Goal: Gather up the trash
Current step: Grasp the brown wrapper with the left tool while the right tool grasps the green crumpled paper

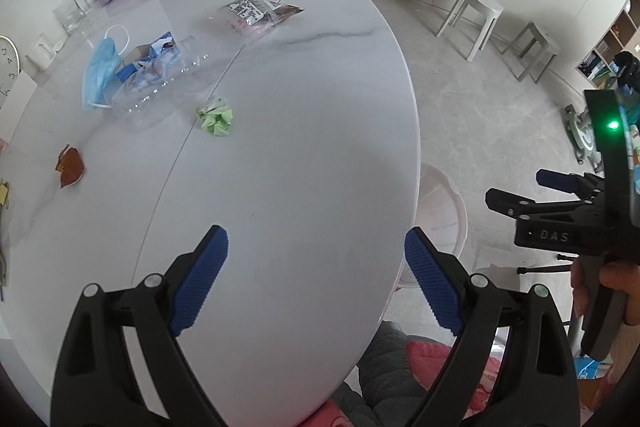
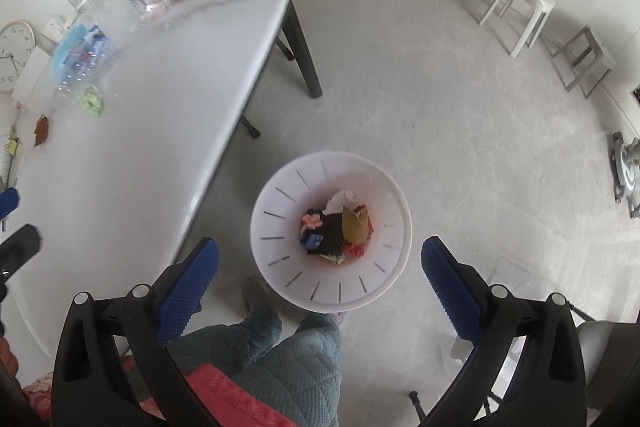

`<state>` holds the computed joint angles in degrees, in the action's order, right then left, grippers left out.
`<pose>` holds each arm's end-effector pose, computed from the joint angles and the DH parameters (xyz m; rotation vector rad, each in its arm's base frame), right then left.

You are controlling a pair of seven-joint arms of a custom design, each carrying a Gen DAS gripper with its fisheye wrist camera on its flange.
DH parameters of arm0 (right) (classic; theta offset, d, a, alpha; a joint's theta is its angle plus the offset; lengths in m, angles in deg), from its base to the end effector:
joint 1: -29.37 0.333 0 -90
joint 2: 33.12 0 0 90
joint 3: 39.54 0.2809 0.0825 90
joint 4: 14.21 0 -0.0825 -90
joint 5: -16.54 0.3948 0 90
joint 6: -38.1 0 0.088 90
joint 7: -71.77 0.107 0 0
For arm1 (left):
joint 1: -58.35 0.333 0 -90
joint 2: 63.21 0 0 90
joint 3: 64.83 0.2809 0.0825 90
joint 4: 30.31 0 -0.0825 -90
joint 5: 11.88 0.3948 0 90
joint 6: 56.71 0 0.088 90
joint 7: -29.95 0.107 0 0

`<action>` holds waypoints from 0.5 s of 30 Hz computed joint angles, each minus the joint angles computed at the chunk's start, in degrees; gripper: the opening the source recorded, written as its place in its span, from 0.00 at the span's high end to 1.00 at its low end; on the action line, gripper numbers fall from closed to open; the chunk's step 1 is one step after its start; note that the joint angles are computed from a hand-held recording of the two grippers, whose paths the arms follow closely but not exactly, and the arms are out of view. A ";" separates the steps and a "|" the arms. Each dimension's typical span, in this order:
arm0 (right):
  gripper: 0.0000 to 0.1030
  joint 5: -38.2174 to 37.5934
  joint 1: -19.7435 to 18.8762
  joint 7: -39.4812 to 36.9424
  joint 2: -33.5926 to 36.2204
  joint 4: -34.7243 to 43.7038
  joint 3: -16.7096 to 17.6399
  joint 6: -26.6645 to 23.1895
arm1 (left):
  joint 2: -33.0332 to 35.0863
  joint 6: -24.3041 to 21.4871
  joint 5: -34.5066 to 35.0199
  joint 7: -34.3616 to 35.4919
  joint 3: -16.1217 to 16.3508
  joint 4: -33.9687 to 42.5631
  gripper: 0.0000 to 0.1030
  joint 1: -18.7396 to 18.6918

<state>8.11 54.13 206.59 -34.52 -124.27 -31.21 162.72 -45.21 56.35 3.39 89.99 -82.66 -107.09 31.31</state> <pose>0.4973 0.3180 0.4893 -1.8853 2.1643 -0.2371 0.5153 -0.4450 0.5593 -1.7270 2.3254 -0.4496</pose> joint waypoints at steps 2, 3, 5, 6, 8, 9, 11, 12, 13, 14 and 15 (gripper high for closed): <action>0.03 -0.69 0.31 0.33 0.76 1.91 0.32 -0.39 | -0.65 0.65 -0.47 -0.07 0.15 -0.87 0.16 0.55; 0.02 -1.01 0.55 0.43 1.42 3.28 0.53 -0.33 | -0.95 0.72 -0.46 -0.33 0.24 -1.20 0.16 0.70; 0.02 -1.47 1.03 0.03 3.05 6.34 0.91 -0.21 | -2.27 1.33 -0.58 -1.13 0.68 -2.76 0.16 1.54; 0.02 -1.75 1.34 -0.40 4.15 8.14 1.14 -0.13 | -3.02 1.59 -0.46 -1.64 0.91 -3.62 0.16 1.97; 0.02 -2.61 2.08 -1.85 7.28 13.22 1.62 -0.61 | -4.58 2.10 0.26 -2.64 1.41 -5.49 0.16 2.82; 0.02 -2.97 2.48 -2.71 9.03 15.89 1.83 -1.08 | -5.70 2.42 0.59 -3.29 1.80 -6.84 0.16 3.49; 0.02 -3.84 3.62 -4.90 13.79 22.91 2.33 -2.51 | -8.04 2.92 0.75 -4.94 2.52 -9.70 0.15 5.04; 0.02 -4.23 4.20 -5.85 16.07 26.21 2.40 -3.39 | -9.16 3.25 0.83 -5.55 2.76 -11.11 0.15 5.74; 0.02 -4.64 4.98 -7.19 19.38 31.07 2.52 -4.78 | -10.26 3.61 1.05 -6.13 3.08 -12.57 0.15 6.51; 0.02 -4.67 5.58 -8.12 21.60 34.35 2.46 -5.71 | -11.01 3.65 1.39 -6.61 3.30 -13.50 0.15 7.13; 0.02 -4.78 6.35 -9.11 24.60 38.85 2.36 -7.06 | -11.85 3.81 1.81 -7.09 3.66 -14.70 0.15 7.89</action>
